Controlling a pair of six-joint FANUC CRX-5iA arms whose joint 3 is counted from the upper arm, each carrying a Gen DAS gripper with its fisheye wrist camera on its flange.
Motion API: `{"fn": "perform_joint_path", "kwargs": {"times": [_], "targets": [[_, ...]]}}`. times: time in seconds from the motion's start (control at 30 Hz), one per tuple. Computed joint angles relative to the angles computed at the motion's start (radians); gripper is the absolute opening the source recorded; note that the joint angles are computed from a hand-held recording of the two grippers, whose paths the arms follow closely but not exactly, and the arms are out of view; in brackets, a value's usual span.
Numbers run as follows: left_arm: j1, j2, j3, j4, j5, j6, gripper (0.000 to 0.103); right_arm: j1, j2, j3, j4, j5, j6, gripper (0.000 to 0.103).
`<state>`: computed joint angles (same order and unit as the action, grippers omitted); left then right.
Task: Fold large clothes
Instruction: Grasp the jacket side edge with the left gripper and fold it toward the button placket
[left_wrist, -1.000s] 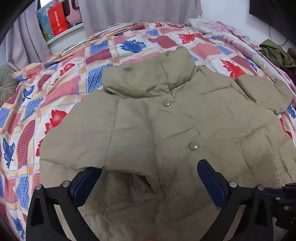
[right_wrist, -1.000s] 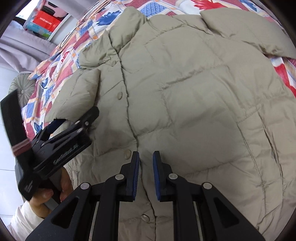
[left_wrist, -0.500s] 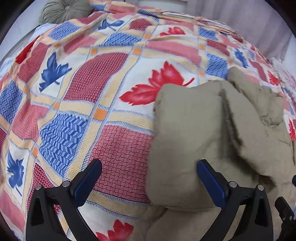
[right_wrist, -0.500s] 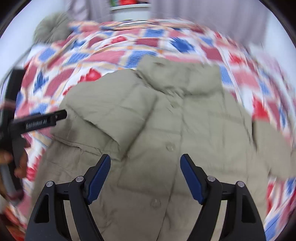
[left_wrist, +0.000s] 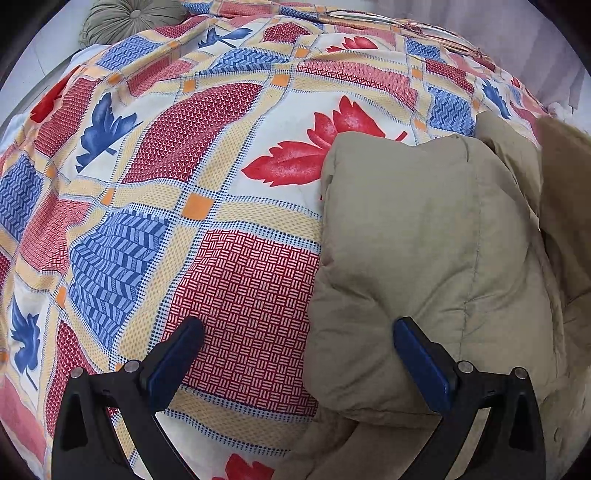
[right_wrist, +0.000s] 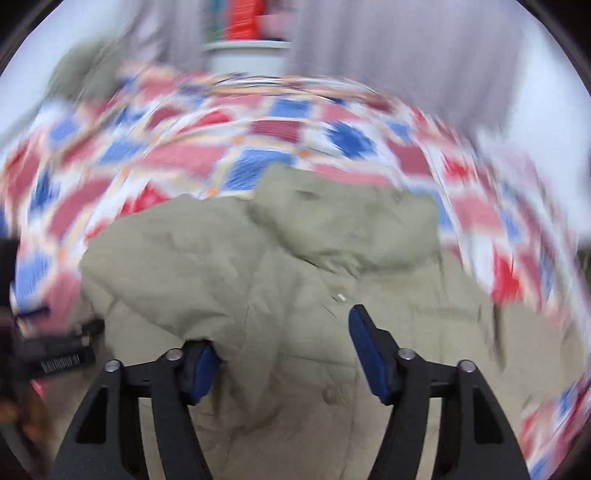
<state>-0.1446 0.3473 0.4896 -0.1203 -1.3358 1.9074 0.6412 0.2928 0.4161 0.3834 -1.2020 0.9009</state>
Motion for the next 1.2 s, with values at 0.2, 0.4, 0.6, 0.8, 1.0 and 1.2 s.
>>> {"fn": "perform_joint_path", "kwargs": {"times": [0.2,0.4,0.6,0.8,1.0,1.2], "targets": [[0.005,-0.015,0.033,0.001,-0.013,-0.03,0.078,-0.23,-0.08,-0.024,-0.349,-0.074,-0.272,0.068],[0.021,0.018,0.105,0.051,0.02,-0.087,0.065,-0.236,-0.156,-0.077,-0.351,-0.042,-0.224,0.025],[-0.037,0.109,0.184,0.012,-0.057,-0.042,0.066,-0.186,-0.033,0.05,-0.409,-0.098,0.005,0.024],[-0.053,0.118,0.181,-0.011,-0.067,-0.002,0.067,-0.242,-0.034,-0.002,-0.47,-0.09,-0.011,0.02],[-0.076,0.118,0.258,-0.056,-0.164,-0.023,0.067,-0.334,-0.118,-0.033,-0.608,-0.084,-0.028,0.024],[-0.123,0.07,0.26,-0.035,-0.227,-0.039,0.067,-0.392,-0.22,-0.103,-0.698,-0.121,-0.054,0.038]]}}
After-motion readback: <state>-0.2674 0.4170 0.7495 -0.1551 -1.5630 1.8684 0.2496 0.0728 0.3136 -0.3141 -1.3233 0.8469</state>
